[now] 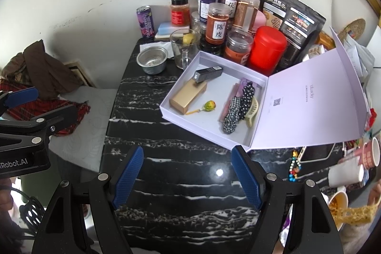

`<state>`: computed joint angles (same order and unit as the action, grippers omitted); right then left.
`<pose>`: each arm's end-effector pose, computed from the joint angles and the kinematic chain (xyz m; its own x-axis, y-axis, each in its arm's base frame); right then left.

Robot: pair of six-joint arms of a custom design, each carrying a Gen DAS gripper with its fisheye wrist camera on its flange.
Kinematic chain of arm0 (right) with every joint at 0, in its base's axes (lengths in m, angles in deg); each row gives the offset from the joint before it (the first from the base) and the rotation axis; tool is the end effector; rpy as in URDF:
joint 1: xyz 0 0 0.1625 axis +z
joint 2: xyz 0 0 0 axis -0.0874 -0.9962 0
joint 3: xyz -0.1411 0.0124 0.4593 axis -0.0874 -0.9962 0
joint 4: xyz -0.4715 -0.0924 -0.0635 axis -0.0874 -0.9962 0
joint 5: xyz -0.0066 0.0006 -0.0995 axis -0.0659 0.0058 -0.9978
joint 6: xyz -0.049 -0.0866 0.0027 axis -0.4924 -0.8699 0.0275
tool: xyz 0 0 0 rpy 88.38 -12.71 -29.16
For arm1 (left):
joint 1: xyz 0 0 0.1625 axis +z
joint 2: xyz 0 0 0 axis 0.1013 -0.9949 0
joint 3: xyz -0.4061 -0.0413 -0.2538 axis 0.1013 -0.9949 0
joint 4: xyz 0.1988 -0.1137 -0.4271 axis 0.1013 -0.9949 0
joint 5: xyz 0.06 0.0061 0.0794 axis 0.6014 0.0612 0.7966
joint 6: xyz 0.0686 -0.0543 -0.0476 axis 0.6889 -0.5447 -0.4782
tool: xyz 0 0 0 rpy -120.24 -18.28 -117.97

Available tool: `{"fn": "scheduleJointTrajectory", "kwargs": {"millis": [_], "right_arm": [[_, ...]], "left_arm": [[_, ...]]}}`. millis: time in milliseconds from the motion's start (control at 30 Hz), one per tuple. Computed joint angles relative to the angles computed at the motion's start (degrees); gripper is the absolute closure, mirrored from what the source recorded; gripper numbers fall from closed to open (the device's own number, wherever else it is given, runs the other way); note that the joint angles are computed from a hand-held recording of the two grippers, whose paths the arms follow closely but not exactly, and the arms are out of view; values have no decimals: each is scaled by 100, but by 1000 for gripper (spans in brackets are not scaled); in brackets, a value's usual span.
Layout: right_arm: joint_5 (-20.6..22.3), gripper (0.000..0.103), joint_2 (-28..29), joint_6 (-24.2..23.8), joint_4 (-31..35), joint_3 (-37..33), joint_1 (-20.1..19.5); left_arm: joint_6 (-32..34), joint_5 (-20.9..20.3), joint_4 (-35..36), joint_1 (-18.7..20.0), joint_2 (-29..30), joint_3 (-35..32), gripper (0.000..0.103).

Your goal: Organize rigid objects

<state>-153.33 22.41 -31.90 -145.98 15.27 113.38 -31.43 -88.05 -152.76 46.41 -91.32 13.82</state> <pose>0.3049 -0.6934 0.1664 -0.7044 -0.2597 0.6606 -0.5017 0.8405 -0.2045 -0.2707 -0.6986 0.2396 -0.6725 -0.0211 -0.7398 0.3402 0.8789 -0.3344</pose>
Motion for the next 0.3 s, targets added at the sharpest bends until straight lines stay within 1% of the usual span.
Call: {"fn": "scheduleJointTrajectory", "kwargs": {"millis": [300], "right_arm": [[-4,26,13,-21,6,-16,12]], "left_arm": [[-55,-36,70,24,9,-18,3]]}}
